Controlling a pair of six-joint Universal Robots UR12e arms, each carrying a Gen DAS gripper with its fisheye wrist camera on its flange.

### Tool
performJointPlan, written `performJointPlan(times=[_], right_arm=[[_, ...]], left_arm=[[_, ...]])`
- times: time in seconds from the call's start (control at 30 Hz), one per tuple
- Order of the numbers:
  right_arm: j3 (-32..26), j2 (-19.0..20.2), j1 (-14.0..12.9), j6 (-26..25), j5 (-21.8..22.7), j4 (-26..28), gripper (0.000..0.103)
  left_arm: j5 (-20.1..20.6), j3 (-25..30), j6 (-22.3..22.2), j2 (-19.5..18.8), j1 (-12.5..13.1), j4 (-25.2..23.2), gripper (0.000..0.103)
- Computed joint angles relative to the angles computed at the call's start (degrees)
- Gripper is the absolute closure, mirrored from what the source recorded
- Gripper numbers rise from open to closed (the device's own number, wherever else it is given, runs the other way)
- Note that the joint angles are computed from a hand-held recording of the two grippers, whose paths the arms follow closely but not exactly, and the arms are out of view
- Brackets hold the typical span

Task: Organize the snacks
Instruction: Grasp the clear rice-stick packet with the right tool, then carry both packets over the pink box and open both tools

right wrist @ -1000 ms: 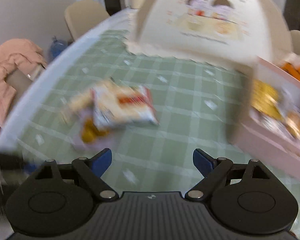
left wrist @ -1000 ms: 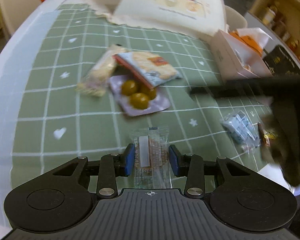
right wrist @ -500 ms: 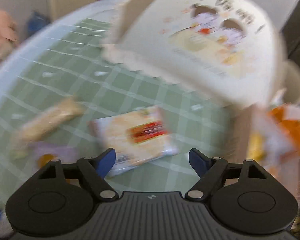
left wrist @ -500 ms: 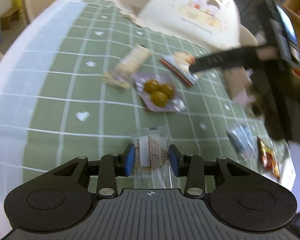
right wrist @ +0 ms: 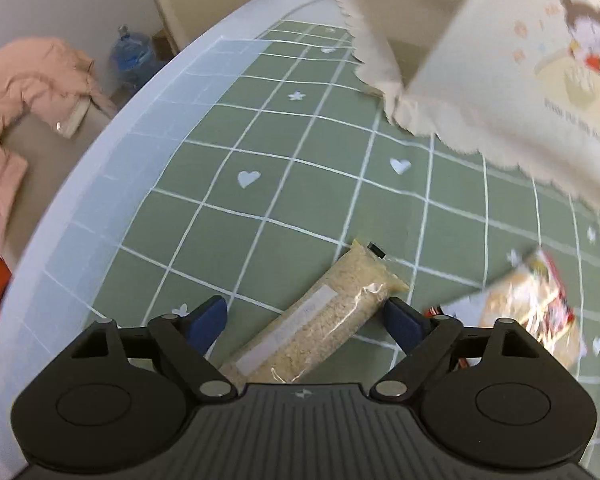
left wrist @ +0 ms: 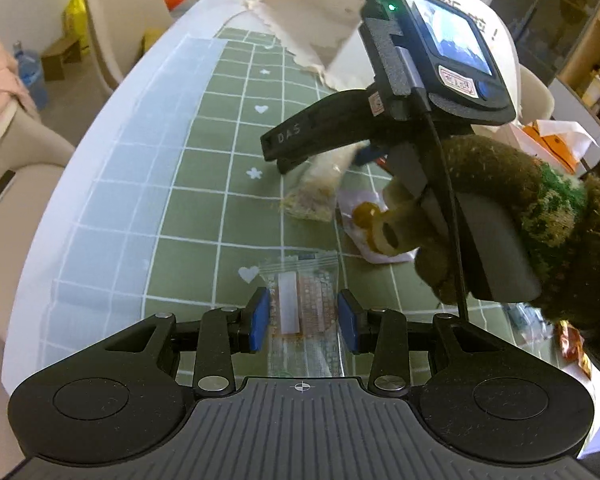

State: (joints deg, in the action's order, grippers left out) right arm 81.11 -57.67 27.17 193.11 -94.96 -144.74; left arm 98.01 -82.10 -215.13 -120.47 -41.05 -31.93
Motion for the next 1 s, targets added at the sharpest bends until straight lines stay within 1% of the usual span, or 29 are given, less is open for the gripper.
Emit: performJointPlan(times=[0.03,0.07,0.1,0.17,0.23,0.3,0.33,0.4,0.47,0.5,0.53,0.6,0.73,0.8,0.83,0.87,0.93,1.0], right_arm=[[0.97,-0.83,-0.07,-1.60,1.17,-0.22,0.049],[1.94,-1.81,-0.28,-3.27,2.83,-0.07,0.065],[3.07,-2.94,-0.46,-4.36,3.86,0.20,0.071],[6.79,-5.95,-1.18,-4.65,6.55,-1.71,0.077],[12.38,-10.26,-2.55,-3.79,11.07,-5.32,0.077],[17.06,-14.05,-3.51,-2.15,12.58,-7.32,0.078],[19.09,-15.72,-3.94,-1.05,12.70,-7.87,0.081],[23.18,-18.94,-5.08,2.10,13.15,-8.78,0.081],[26.87,-21.65,-5.71,4.05,11.22,-9.58,0.081],[28.66,-22.97,-5.56,4.72,8.68,-9.28,0.081],[29.92,-23.85,-5.46,5.15,7.15,-8.86,0.082],[32.71,-25.62,-5.47,5.69,6.74,-8.47,0.084],[35.34,-26.89,-4.88,5.79,6.04,-8.65,0.083],[35.77,-27.01,-4.33,5.40,5.18,-9.36,0.081],[35.48,-26.70,-4.03,5.33,4.37,-9.59,0.076],[35.13,-26.18,-3.78,5.17,3.36,-10.03,0.069],[34.40,-24.71,-3.19,3.85,0.51,-11.47,0.062],[33.10,-22.79,-2.90,1.59,-1.63,-11.35,0.061]], left_arm=[[-0.47,-0.03,0.38,0.01,-0.02,-0.01,0.061],[-0.98,-0.06,0.80,0.01,-0.04,0.03,0.061],[-1.59,-0.18,1.27,0.03,-0.09,0.28,0.061],[-3.80,-0.18,2.52,-0.16,-0.09,1.01,0.061],[-6.45,-0.67,3.48,-0.13,-0.15,2.00,0.061],[-10.22,-1.08,4.51,-0.28,-0.31,2.68,0.061],[-12.14,-0.93,5.30,-0.51,-0.41,2.56,0.061],[-15.27,-0.23,7.55,-1.09,-0.62,1.99,0.061],[-17.61,1.03,9.89,-1.93,-0.71,1.20,0.061],[-18.30,1.55,10.58,-2.26,-0.87,0.94,0.061],[-18.90,2.11,11.20,-2.61,-0.89,0.63,0.061],[-19.24,3.25,12.29,-3.28,-0.84,-0.25,0.061],[-18.06,4.91,13.16,-4.03,-0.73,-2.55,0.061],[-17.56,5.17,13.22,-4.01,-0.90,-3.48,0.061],[-17.41,5.43,13.35,-4.17,-0.85,-3.89,0.061],[-17.30,5.48,13.39,-4.15,-0.89,-4.07,0.061],[-17.13,5.32,13.44,-3.95,-0.97,-4.23,0.061],[-16.95,5.38,13.58,-3.88,-1.14,-4.60,0.061]])
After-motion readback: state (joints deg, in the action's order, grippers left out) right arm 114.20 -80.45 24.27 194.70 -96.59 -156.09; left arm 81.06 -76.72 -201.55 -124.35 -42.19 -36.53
